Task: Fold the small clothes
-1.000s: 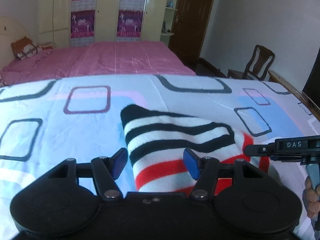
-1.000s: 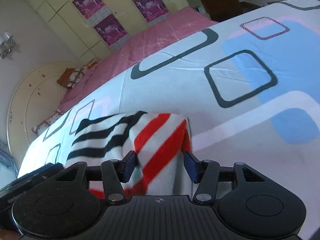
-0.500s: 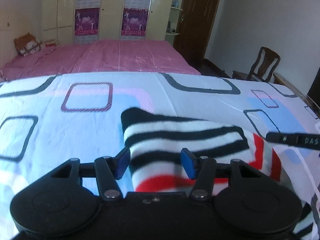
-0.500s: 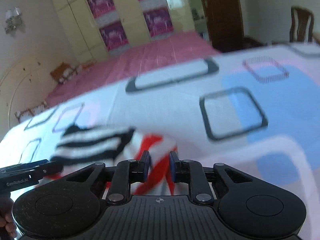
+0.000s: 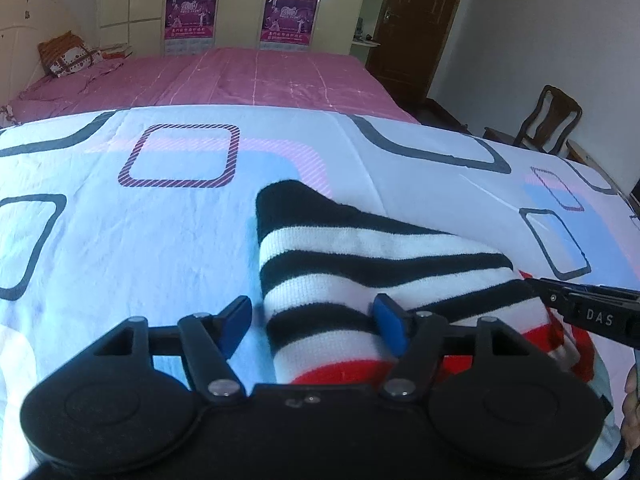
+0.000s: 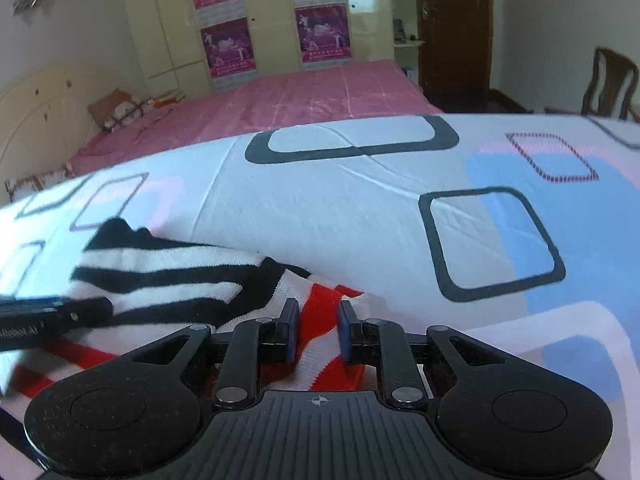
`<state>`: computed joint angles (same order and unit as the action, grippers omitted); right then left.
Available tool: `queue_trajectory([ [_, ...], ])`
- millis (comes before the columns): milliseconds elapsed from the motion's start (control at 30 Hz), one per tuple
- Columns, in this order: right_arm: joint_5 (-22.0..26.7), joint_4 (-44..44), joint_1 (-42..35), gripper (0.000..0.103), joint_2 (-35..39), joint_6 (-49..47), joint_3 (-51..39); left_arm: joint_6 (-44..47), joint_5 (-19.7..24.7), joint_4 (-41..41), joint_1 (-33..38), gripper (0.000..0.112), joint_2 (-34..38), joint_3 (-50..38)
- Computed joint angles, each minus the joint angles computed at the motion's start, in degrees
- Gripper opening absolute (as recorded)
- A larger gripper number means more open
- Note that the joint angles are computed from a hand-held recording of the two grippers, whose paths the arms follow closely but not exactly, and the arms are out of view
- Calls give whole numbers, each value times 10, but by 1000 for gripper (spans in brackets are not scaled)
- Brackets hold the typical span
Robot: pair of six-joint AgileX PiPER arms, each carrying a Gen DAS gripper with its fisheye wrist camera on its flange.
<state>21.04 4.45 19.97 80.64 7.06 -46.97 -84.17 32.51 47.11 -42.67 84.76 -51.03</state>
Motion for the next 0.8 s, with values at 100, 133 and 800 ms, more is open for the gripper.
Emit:
queue_trajectory([
  [100, 22, 26, -9, 19, -4, -20, -11, -9, 22, 3, -15, 68, -9, -1],
  [133, 28, 45, -15, 19, -10, -36, -12, -16, 37, 13, -26, 67, -15, 0],
  [800, 113, -130, 123, 19, -243, 125, 117, -180, 166, 88, -237, 67, -115, 85],
])
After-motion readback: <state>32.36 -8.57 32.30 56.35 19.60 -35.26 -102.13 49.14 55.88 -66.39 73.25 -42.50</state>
